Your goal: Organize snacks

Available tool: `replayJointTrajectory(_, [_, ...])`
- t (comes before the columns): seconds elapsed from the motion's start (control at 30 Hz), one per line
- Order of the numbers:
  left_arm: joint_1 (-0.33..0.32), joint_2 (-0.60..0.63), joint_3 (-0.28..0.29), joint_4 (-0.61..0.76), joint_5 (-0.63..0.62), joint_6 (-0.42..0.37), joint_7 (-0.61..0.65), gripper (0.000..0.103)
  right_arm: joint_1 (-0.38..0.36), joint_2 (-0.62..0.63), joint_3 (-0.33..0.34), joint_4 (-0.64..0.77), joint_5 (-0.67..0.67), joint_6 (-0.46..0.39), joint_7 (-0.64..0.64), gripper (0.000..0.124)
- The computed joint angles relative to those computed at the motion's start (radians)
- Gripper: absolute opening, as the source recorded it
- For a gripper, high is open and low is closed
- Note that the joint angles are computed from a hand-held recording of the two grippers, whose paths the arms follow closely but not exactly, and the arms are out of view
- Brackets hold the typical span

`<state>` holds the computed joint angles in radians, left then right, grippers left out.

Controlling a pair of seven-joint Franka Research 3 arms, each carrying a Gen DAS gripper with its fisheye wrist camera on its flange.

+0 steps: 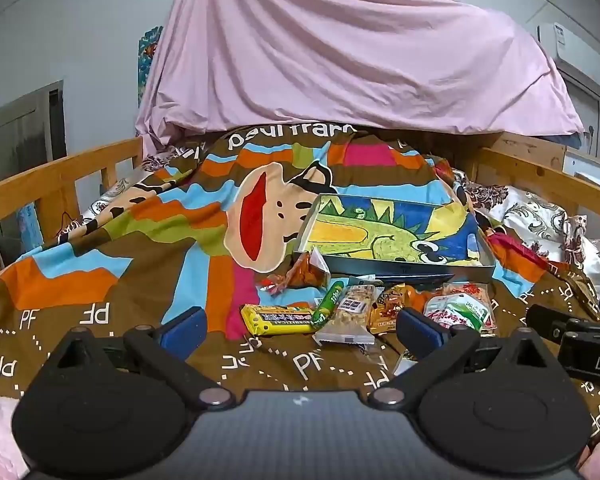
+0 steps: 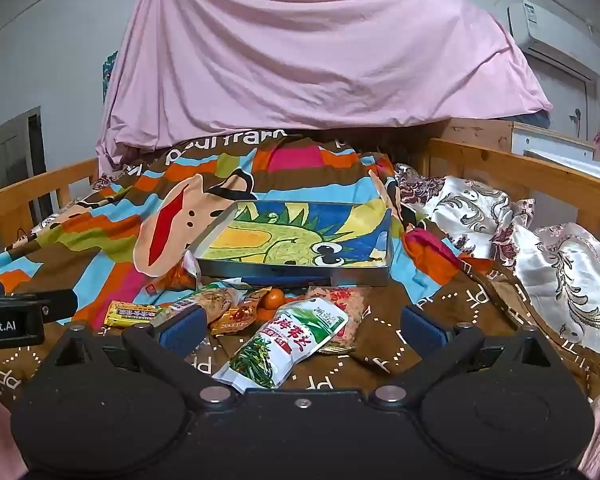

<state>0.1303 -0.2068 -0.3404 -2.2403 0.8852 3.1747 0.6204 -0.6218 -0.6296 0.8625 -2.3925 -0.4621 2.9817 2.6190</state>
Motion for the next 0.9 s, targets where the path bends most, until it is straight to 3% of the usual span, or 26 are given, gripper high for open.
replayJointTrajectory(0.27, [-0.025,-0.005,0.019,-0.008,-0.029,-0.005,0.023,0.103,0.003,0.002,-0.002,0.0,-0.004,-0.001,0.004,0.103])
replayJointTrajectory(0.47, [0.006,-0.022,-0.004,-0.031,-0.022,0.013,0.01,0.103,0.002,0.004,-0.002,0.001,-0.009,-0.002,0.007,0.103])
replayJointTrajectory(0.9, [-0.007,-0.012,0.0,-0.02,-0.048,-0.001,0.046,0.103,0.005,0.009,-0.004,0.002,-0.018,-0.005,0.013,0.103])
